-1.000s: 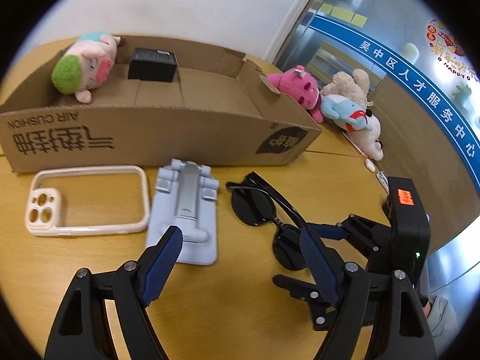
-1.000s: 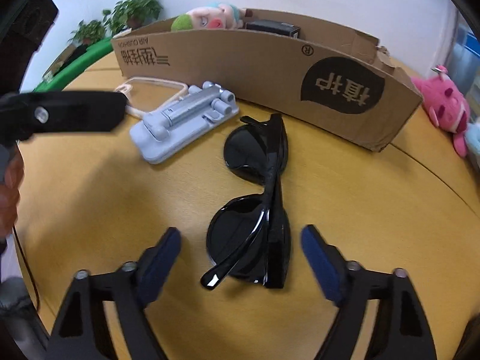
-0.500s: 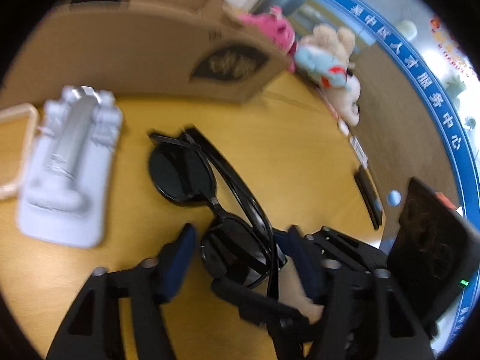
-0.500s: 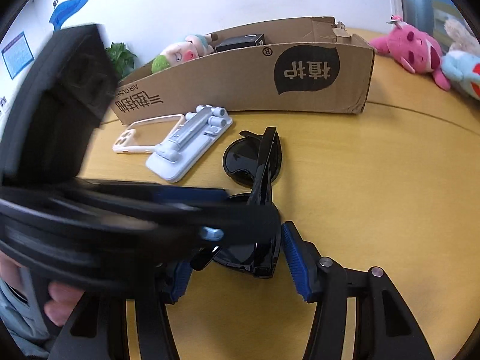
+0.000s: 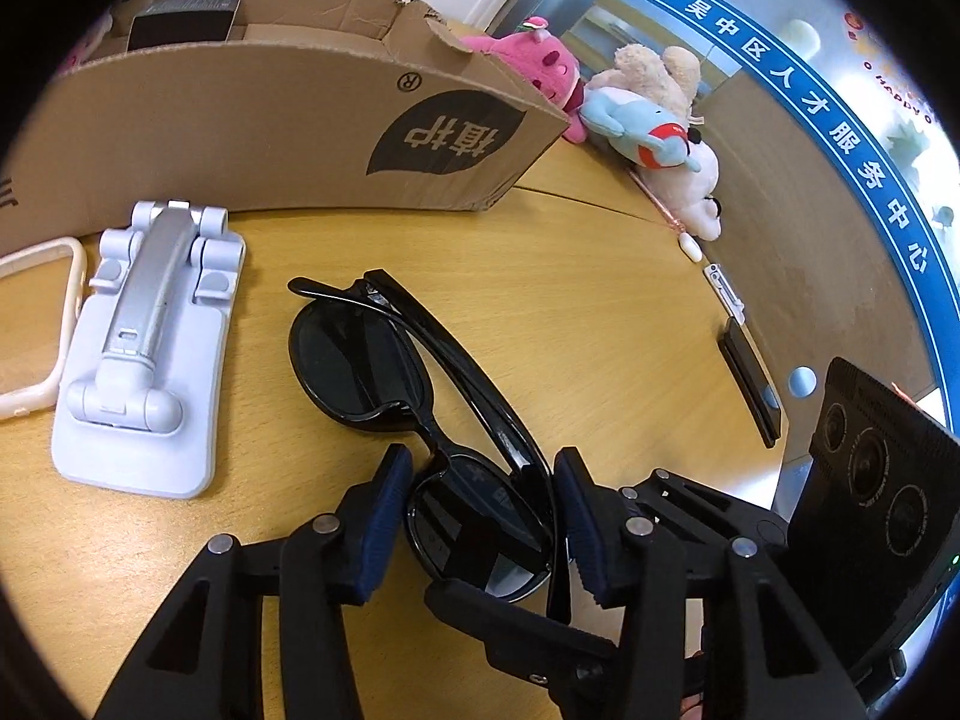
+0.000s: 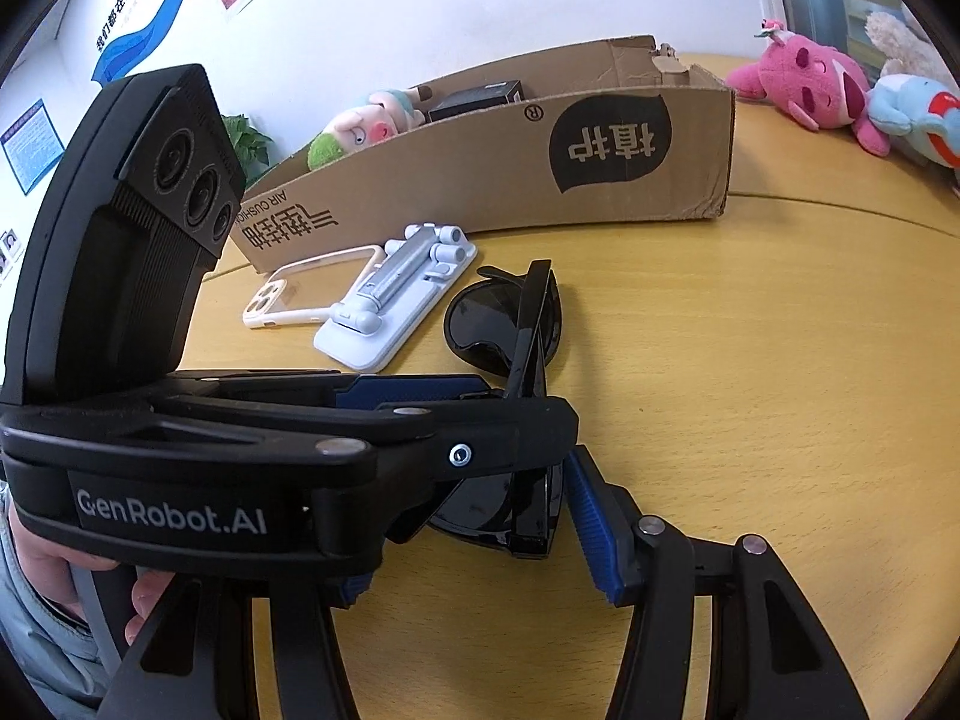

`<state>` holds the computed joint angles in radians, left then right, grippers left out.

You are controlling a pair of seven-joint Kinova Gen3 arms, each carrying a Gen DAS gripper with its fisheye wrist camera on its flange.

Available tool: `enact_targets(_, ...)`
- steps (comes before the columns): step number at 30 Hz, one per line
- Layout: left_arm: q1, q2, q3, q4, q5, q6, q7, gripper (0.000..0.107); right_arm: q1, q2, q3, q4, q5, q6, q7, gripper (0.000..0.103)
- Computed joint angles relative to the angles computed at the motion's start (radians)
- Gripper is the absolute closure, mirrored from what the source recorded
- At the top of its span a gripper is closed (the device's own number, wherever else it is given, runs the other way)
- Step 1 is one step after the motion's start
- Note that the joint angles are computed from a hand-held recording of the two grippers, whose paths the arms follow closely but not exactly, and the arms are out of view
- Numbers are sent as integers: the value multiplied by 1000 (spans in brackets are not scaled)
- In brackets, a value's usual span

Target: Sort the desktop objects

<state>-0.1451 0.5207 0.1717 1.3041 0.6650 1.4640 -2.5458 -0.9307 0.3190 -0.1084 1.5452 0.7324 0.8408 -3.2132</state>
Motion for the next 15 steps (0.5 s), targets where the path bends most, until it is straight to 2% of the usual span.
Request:
enact_targets(6,7,26,5,-21,-3,13,18,59,2,8,3,-7,-9,11,11,49)
enact_targets(15,-6,-16,16,-12,41,1,-41,60,-18,-8,2,-43,42,82,2,49)
